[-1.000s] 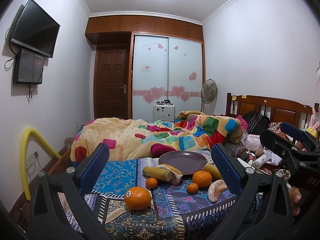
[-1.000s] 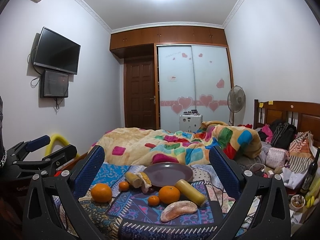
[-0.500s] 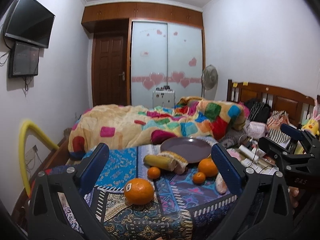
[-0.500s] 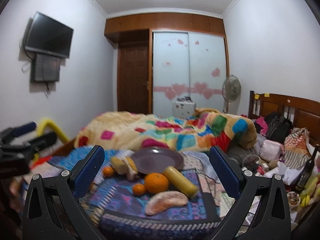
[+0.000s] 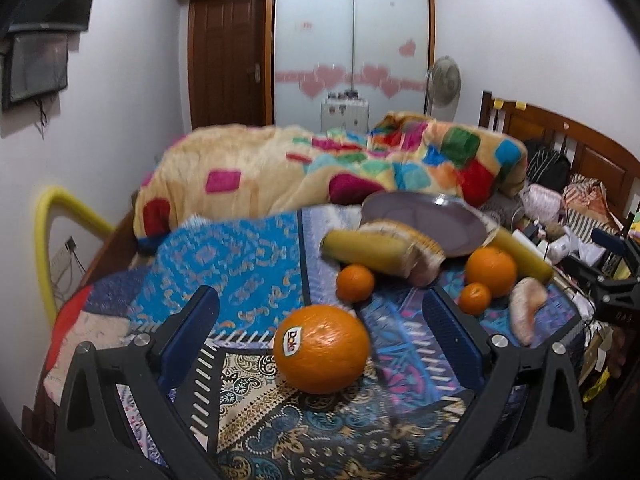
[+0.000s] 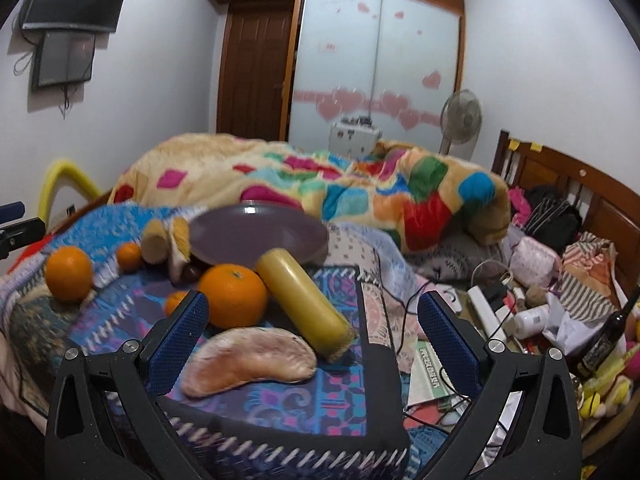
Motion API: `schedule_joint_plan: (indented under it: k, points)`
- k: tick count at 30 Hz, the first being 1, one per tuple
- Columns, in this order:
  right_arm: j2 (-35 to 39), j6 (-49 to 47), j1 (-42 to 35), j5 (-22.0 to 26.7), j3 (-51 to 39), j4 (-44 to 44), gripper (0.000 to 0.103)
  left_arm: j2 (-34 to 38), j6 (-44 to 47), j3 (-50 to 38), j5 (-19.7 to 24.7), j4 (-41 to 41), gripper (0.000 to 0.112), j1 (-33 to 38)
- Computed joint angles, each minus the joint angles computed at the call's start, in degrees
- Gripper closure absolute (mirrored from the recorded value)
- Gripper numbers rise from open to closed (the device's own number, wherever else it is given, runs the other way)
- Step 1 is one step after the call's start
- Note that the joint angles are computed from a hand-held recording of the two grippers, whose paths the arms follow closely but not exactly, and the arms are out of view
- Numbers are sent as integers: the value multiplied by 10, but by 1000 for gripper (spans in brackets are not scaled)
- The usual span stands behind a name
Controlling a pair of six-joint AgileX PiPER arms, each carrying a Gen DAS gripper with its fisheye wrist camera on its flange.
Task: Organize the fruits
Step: 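Grasp the Dole-labelled orange with the left tool while the right tool grasps the yellow cylinder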
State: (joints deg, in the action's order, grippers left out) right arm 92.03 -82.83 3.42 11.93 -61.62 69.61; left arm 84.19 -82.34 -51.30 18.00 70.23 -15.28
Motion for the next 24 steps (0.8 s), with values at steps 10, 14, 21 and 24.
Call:
schedule_joint_plan:
  k: [10,14,21,24]
  points:
    - [122,263,-19,121,-161,-296,14,86,215,-54,-32,-191,9,43]
    - [159,285,-16,174,-219,-343,26,107,375,-78,-30,-345,21,56]
    - [199,300,-10,235,-279,-374,43,130,459,-95,-25,-416,24,55]
    - [219,301,-16,273,-304,-368,55,141,474,-101,-21,-425,31,52]
